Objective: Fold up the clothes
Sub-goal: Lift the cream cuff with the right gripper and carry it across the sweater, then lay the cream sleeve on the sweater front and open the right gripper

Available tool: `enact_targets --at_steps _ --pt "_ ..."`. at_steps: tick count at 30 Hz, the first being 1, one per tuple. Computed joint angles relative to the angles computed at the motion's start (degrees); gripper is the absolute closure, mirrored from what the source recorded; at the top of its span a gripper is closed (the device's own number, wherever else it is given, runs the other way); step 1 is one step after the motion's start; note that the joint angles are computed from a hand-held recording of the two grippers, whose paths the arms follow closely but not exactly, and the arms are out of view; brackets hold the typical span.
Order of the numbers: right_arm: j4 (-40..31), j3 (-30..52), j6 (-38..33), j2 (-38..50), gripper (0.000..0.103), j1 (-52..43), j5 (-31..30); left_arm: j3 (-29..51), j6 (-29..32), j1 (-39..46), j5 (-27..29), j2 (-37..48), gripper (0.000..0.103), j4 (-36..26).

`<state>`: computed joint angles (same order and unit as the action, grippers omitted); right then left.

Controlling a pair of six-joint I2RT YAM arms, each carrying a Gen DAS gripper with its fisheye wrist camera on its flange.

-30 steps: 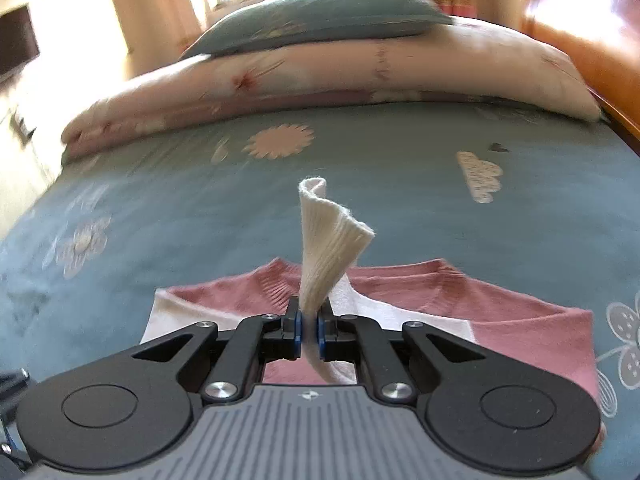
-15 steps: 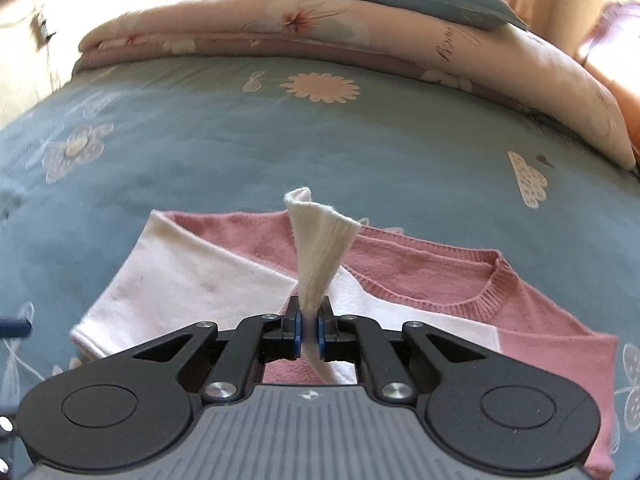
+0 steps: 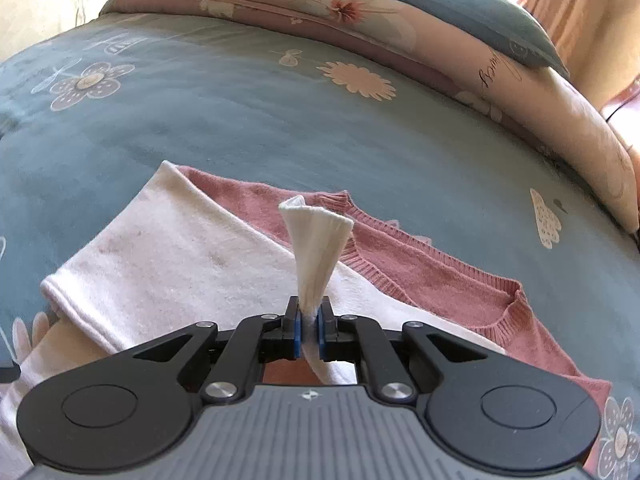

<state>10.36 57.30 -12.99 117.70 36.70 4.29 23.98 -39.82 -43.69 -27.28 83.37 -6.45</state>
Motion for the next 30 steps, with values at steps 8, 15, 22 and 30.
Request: enact_targets --at_steps 8,15,22,30 --pt "2.2 -2.7 -3.0 -0.4 0.094 1.0 0.9 1.6 0.3 0.3 -0.2 2.2 0.038 0.7" --pt "3.7 -3.1 -4.1 1.0 0.093 1.7 1.3 3.3 1.2 -0.1 0.1 3.9 0.036 0.1" --pt "2.3 -4.5 -6.0 -0.9 0.063 1.7 -3.5 6.1 2.0 -0.7 0.1 6.2 0.036 -1.4" --pt "0.2 -10.7 -7.8 -10.3 0.049 -6.2 -8.6 14.6 4.3 -2.4 -0.5 11.4 0.036 -5.3"
